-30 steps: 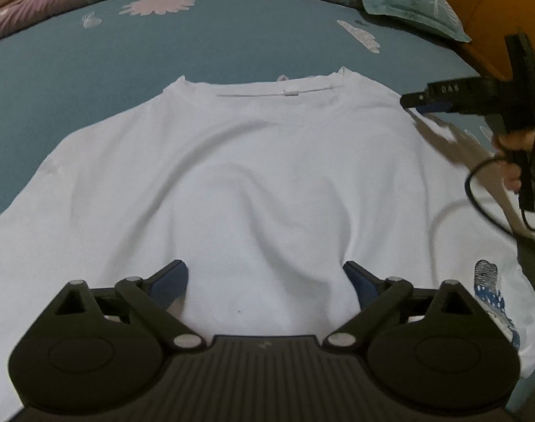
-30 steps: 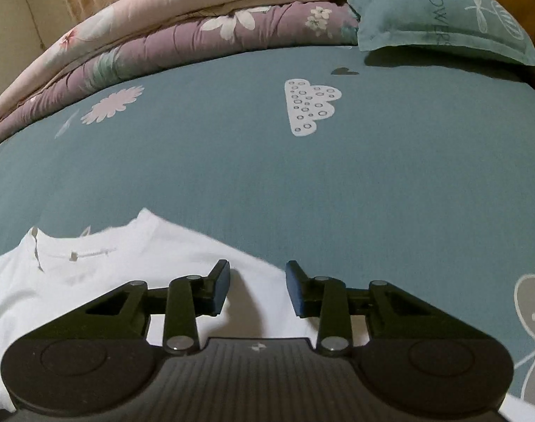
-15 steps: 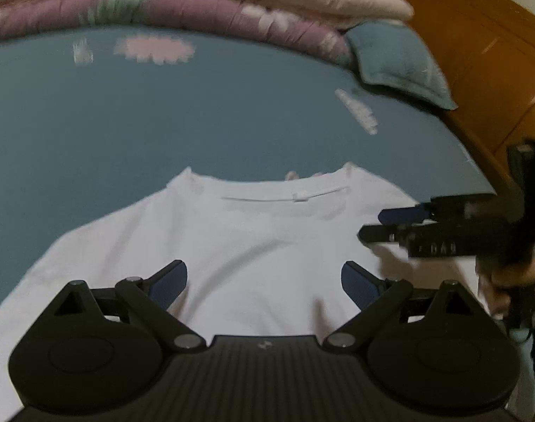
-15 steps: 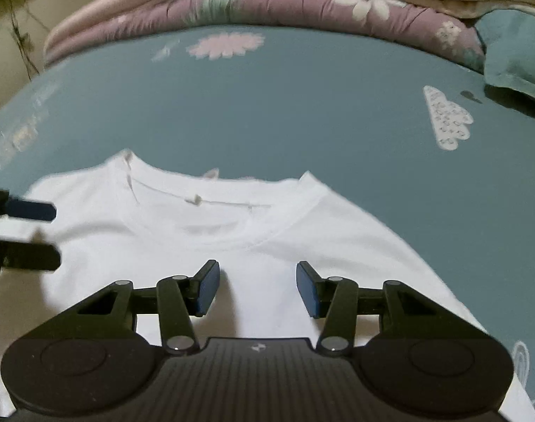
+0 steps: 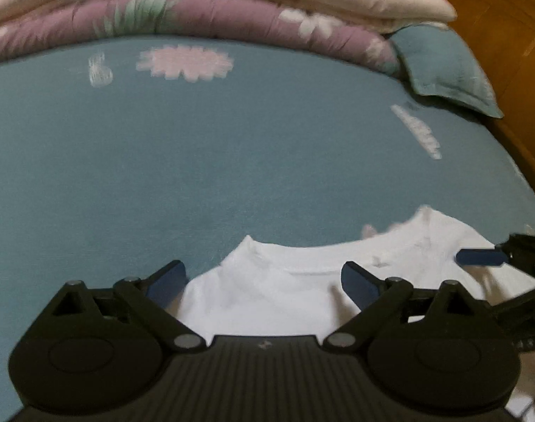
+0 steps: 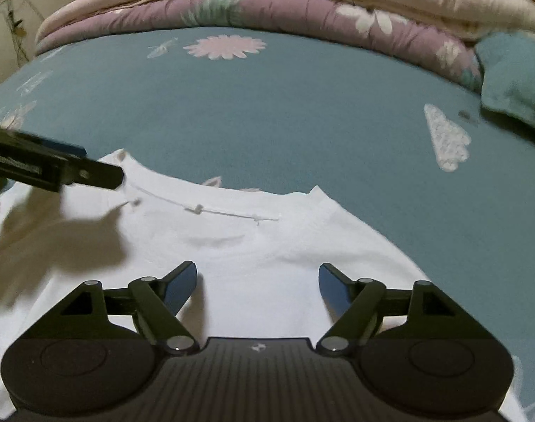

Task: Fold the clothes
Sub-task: 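Position both open grippers over the shirt collar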

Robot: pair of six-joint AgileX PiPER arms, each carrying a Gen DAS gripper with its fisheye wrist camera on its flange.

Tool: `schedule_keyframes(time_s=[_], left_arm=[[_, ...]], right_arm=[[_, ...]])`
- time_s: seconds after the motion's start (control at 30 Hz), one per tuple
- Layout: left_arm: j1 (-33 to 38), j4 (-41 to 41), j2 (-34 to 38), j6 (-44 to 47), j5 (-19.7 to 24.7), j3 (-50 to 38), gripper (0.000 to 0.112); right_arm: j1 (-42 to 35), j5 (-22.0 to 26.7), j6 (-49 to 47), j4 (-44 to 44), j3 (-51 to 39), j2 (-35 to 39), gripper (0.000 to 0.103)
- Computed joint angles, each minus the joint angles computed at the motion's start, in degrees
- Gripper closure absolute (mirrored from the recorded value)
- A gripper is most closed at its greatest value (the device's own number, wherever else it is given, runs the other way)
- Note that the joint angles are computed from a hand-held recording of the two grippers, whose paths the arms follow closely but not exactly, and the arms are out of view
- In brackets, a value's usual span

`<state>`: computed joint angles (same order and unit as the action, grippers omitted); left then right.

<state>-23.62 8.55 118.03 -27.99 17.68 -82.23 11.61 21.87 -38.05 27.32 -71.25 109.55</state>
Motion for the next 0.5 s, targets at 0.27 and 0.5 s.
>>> schedule_keyframes(time_s=[0.27, 0.5], left_arm=[[-1.0, -6.2, -8.3, 1.1, 1.8, 12.6, 0.016], [-0.6, 4.8, -2.7, -8.9, 2.1, 7.5, 0.015]], right_arm=[[-0.8, 1.9, 6.3, -2.9, -0.1, 1.7, 0.004], [0.1, 0.3, 6.9, -4.0, 0.0, 2.3, 0.0]])
